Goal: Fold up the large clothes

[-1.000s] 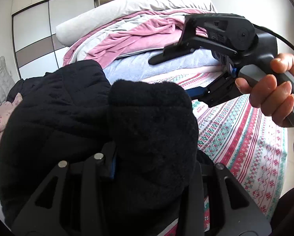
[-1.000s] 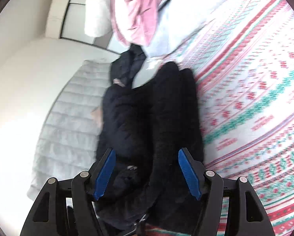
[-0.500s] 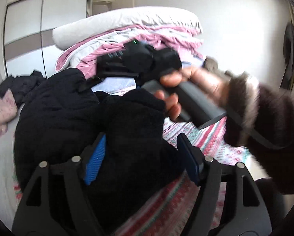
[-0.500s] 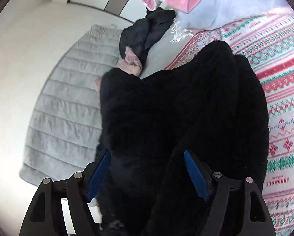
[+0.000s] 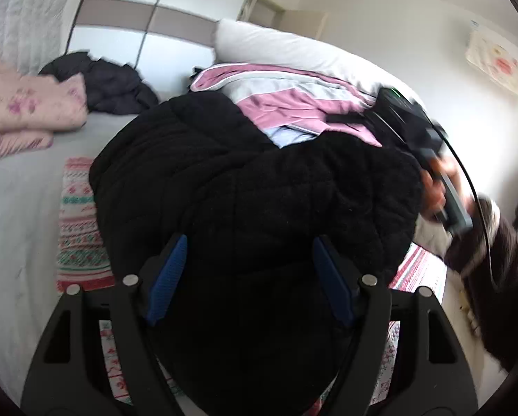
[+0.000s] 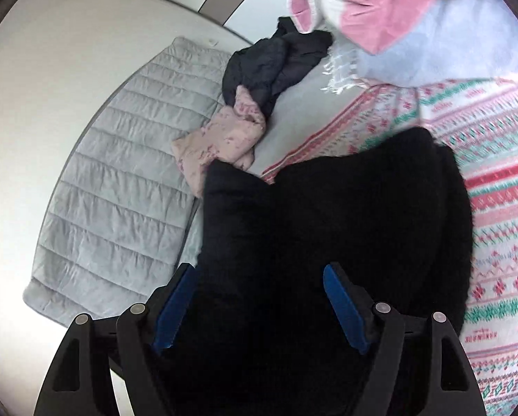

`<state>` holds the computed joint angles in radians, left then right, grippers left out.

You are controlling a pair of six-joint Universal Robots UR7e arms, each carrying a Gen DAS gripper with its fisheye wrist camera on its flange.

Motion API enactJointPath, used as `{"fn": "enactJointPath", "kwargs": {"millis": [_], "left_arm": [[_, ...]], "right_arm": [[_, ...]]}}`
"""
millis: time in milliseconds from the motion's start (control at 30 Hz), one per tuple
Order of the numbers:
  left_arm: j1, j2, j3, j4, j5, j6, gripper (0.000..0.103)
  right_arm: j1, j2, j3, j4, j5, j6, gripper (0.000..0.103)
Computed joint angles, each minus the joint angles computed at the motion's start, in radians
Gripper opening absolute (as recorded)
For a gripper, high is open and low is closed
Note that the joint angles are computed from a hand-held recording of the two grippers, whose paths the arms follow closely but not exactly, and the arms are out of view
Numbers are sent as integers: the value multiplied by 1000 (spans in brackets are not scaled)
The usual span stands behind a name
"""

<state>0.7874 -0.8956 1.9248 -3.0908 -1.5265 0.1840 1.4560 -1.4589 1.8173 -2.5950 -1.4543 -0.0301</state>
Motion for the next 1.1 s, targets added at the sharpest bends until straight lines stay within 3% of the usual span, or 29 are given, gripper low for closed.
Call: {"fn": "enactJointPath", "kwargs": {"millis": [100, 167, 233, 300, 333, 433, 567, 667, 767, 833, 900, 1033, 1100], "left_arm": [[-12, 12, 11, -35, -4, -1, 74], [-13, 12, 13, -35, 3, -5, 74], [-10, 6, 12, -22, 10, -13, 75], [-7, -27, 26, -3, 43, -13, 76], [-3, -37, 27, 8, 48, -7, 76], [13, -65, 9, 27, 45, -43, 76], [-1, -60, -52, 55, 91, -70, 76], [-20, -14, -103, 82, 73, -92, 76], [-42, 54, -144, 87, 41, -103, 76], [-63, 96, -170, 112, 58, -112, 76], [-80, 125, -184, 144, 88, -125, 76], [-90, 148, -184, 155, 129, -119, 81], [-87, 139, -194, 188, 120, -102, 81]], "right_arm": [[42, 89, -97, 96, -52, 7, 79], [67, 168, -172, 198, -168, 66, 79], [60, 216, -204, 252, -141, 91, 73], [63, 228, -187, 202, -111, 87, 34], [71, 224, -172, 165, -97, 77, 27], [129, 179, -121, 51, -134, 34, 20], [157, 21, -37, -21, -119, -1, 20], [83, -127, 64, -82, -78, -32, 20], [-74, -217, 153, -97, -4, -14, 22], [-189, -225, 199, -86, 27, 4, 25], [-290, -207, 243, -90, 99, 9, 31], [-465, -176, 394, -284, 419, -31, 32], [-473, -198, 402, -279, 433, -32, 37]]}}
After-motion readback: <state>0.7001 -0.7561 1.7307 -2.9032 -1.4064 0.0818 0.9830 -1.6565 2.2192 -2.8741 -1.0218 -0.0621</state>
